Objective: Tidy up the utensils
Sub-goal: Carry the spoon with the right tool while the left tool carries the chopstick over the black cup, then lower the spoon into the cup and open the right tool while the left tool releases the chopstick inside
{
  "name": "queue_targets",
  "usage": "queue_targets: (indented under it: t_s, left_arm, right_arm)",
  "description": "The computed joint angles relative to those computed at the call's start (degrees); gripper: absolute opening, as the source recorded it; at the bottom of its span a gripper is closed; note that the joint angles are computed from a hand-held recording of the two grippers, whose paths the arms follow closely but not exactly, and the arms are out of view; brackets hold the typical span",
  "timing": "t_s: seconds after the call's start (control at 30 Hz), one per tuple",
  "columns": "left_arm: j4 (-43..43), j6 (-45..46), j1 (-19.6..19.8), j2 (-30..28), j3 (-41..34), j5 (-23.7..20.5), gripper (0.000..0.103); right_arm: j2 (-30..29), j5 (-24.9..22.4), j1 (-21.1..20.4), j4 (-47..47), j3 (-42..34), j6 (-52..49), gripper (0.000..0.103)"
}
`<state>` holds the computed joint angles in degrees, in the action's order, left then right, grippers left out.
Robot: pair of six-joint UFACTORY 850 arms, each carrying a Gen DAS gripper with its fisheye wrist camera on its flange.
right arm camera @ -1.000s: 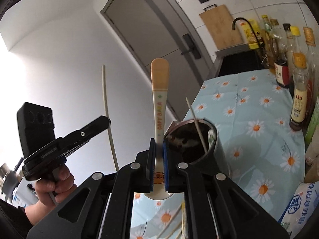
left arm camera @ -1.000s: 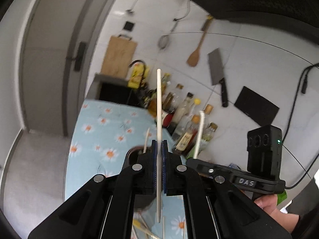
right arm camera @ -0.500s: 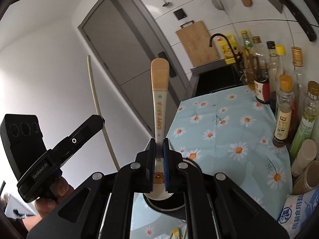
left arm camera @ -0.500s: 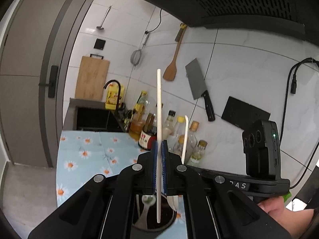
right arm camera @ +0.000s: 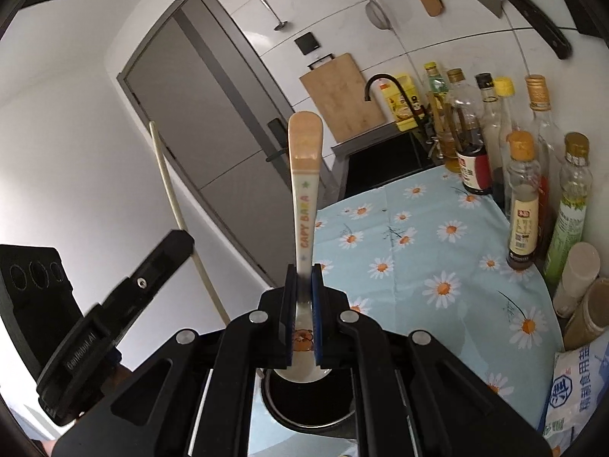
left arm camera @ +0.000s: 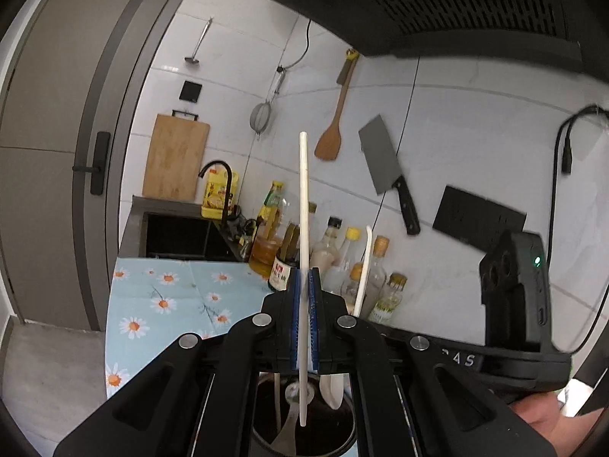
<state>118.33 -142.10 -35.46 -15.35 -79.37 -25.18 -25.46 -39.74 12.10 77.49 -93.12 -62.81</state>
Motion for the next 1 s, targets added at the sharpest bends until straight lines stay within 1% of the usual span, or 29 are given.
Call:
queue_targets:
  t_s: [0.17,0.23,0.3,0.37,0.43,0.5,0.6,0.7,0.77,0.83,1.0]
  left_arm:
    - [-0.16,-0.04,0.04,-0.28,1.74,0.19,0.003]
    - [-0.11,-0.77,0.28,-0.43,2.0,0.59,0.003]
    - [-0.89,0.0,0.19,-0.64,1.99,0.16,0.003]
    - [-0.8,-0.69,0.1,-0.6,2.27,0.2,0.003]
    - [-2.01,-0.22,-0.4,-0.62,2.79,-1.03,0.004]
    - [-5.99,2.1,-0.7,-0.93,2.65,-0.62,0.004]
    - [-6.31,3.11,-1.31,-0.95,2.89,-1.09,0.004]
    - [-8.83,4.98,-1.4,-1.28,2.48,-0.69,0.004]
    - [-12.82,8.01,-1.38,-1.47,2.08,-0.53,0.004]
    - [-14.92,9.6,-1.32,-1.29,2.22,-0.32,0.004]
    - [-17.72,11.85,-1.72,-0.7,2.62,-0.9,0.005]
  right_arm:
    - [0.73,4.36,1.56,-3.46,2.63,2.5,0.008]
    - [1.27,6.21,2.3,-4.37,3.8,1.98,0.008]
    - [1.37,6.91,2.54,-4.77,4.38,2.39,0.008]
    - [1.24,6.92,2.49,-4.9,4.55,2.28,0.008]
    - [0.99,6.32,2.32,-5.48,4.41,2.0,0.008]
    - [0.67,5.8,2.2,-7.07,4.11,3.16,0.008]
    - [0.15,3.94,1.95,-8.02,3.38,3.28,0.009]
    - [-0.31,2.68,1.87,-8.7,2.76,3.57,0.009]
    - [0.02,3.14,1.87,-8.71,2.89,3.55,0.015]
    - [0.28,2.47,1.53,-7.88,3.01,3.39,0.025]
    - [1.28,1.75,0.49,-5.48,3.84,1.83,0.025]
